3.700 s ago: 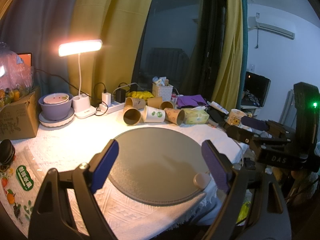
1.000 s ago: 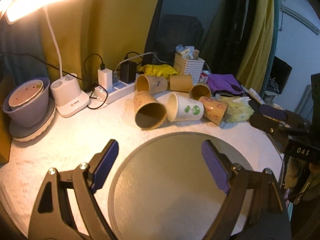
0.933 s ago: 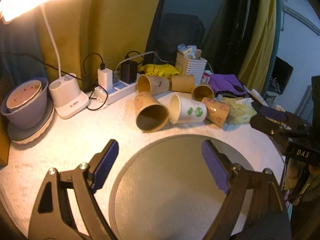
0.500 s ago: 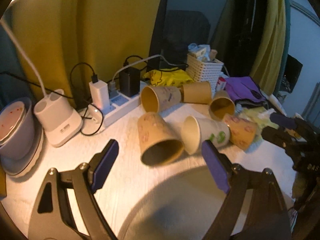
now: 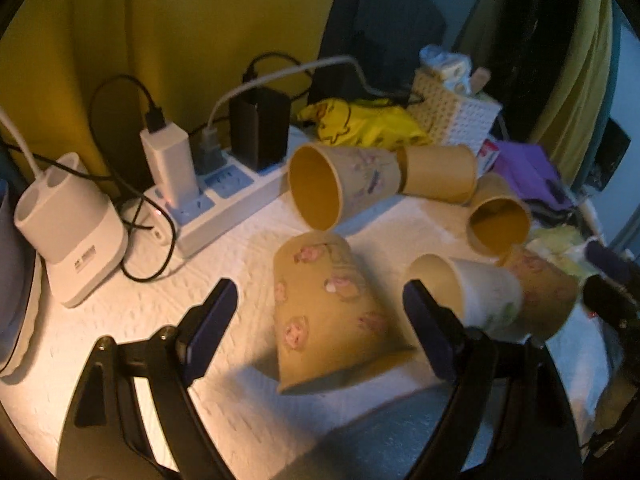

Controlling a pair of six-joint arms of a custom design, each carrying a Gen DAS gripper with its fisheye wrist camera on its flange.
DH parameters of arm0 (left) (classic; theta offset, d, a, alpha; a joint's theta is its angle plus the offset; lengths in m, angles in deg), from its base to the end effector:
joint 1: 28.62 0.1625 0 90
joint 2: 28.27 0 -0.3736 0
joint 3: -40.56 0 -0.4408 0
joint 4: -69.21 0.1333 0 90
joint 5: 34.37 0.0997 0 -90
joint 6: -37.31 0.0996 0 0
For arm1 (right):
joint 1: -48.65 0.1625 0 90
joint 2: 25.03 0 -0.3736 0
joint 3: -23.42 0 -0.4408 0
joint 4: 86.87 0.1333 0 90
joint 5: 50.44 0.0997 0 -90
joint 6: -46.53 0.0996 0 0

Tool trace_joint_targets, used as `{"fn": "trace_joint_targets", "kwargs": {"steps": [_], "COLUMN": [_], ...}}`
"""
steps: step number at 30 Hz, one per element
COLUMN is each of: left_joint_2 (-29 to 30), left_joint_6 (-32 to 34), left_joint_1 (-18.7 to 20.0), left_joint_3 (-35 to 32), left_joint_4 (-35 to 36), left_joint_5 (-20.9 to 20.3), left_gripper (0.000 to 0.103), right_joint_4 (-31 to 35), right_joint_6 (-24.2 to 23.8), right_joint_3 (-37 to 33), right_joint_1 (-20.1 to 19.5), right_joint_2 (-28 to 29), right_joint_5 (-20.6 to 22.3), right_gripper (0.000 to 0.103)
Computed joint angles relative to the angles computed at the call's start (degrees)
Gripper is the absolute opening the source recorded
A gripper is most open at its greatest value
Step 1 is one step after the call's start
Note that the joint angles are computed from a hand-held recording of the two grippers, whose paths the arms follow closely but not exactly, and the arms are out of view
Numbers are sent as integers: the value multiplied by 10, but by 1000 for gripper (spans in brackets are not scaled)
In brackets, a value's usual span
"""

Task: Flip cup upright
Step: 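Move the left tool toward the tan pig-print cup lying on its side, then close the left gripper around the tan pig-print cup's body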

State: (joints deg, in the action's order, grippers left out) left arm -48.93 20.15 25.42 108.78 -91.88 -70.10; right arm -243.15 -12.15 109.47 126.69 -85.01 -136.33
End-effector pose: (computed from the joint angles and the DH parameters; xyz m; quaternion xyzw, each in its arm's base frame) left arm -0.2739 -0.7423 -0.0445 0.0505 0.8747 -0.3620 0.3183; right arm -0.0125 -0.7365 0.2808 0.3834 -0.8566 0.2998 0.1711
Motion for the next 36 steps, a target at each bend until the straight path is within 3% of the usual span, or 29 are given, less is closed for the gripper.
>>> {"fn": "trace_joint_targets", "kwargs": {"steps": [11,12,13,15,22,36], "left_joint_2": [-11,-15,-17,-21,-40,-136], "left_joint_6": [-51,-49,-48,-51,-31,-32], "left_joint_1": [27,29,30,32,21,-42], "left_joint_3": [-20,-17,-16,-16,15,187], "left_joint_4": [97,97,97,108,79,-26], "left_joint_5": [-64,-74,-84,-95,-105,-104], "left_gripper": [86,81,69,65,64,64], "right_joint_4": [6,7,7,6,-3,-22], "right_joint_6": [8,7,6,5,7,-1], "right_joint_3": [-9,-8,-7,-5,16,109], "right_joint_1": [-2,-2,-2,-2,-2,-11], "right_joint_2": [4,3,2,0,-21,-110], "right_joint_5": [-2,-2,-2,-1,2,20], "right_gripper": [75,75,75,75,75,75]}}
